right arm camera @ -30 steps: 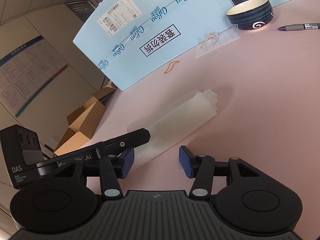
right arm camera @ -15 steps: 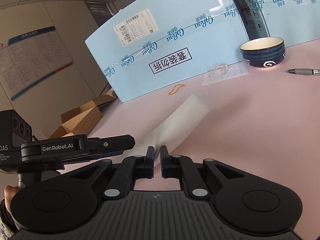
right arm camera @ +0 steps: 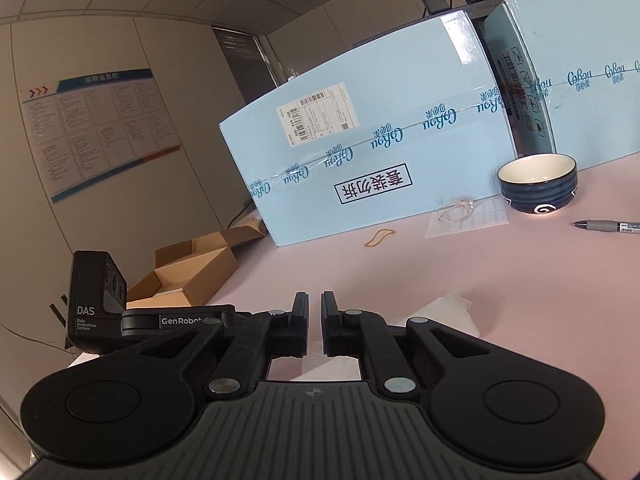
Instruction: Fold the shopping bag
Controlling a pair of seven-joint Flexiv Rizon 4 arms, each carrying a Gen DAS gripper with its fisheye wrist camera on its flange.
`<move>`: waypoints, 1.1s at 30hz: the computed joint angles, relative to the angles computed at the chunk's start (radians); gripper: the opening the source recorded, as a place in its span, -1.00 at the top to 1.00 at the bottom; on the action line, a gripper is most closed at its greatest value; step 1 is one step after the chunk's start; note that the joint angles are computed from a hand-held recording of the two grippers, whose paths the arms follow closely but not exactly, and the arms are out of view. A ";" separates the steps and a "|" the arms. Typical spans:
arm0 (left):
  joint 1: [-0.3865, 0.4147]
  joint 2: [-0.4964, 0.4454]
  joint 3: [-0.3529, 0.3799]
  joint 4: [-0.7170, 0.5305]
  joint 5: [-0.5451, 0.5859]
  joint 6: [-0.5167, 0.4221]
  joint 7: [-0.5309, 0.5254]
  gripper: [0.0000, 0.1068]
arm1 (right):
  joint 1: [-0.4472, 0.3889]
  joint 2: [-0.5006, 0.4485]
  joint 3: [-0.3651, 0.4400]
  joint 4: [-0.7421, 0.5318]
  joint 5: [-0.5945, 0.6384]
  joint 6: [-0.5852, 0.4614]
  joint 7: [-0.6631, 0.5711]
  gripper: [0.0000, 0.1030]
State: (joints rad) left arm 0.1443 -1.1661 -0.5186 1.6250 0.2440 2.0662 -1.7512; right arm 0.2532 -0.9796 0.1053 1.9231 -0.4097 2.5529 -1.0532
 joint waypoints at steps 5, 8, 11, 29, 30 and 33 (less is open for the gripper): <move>0.027 -0.018 -0.046 -0.012 0.056 -0.037 0.041 -0.17 | -0.052 -0.015 0.027 0.028 -0.049 -0.052 0.100 0.52; 0.006 -0.006 -0.027 -0.010 0.024 -0.053 0.066 -0.18 | -0.094 -0.022 0.052 0.037 -0.105 -0.085 0.176 0.35; 0.001 -0.005 -0.027 -0.008 0.001 -0.059 0.081 -0.19 | -0.098 -0.021 0.051 0.046 -0.118 -0.092 0.202 0.24; -0.060 -0.023 -0.012 -0.045 -0.030 -0.079 0.215 0.99 | -0.072 -0.057 0.035 0.059 -0.085 0.007 0.184 -0.37; -0.071 -0.021 -0.002 -0.044 -0.036 -0.064 0.219 1.00 | -0.071 -0.058 0.034 0.058 -0.086 0.008 0.184 -0.40; -0.083 -0.019 0.011 -0.033 -0.040 -0.019 0.209 1.00 | -0.075 -0.058 0.034 0.053 -0.101 0.003 0.198 -0.44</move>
State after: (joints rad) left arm 0.0617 -1.1851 -0.5072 1.5920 0.2041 2.0475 -1.5420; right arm 0.1782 -1.0372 0.1389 1.9757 -0.5110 2.5564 -0.8550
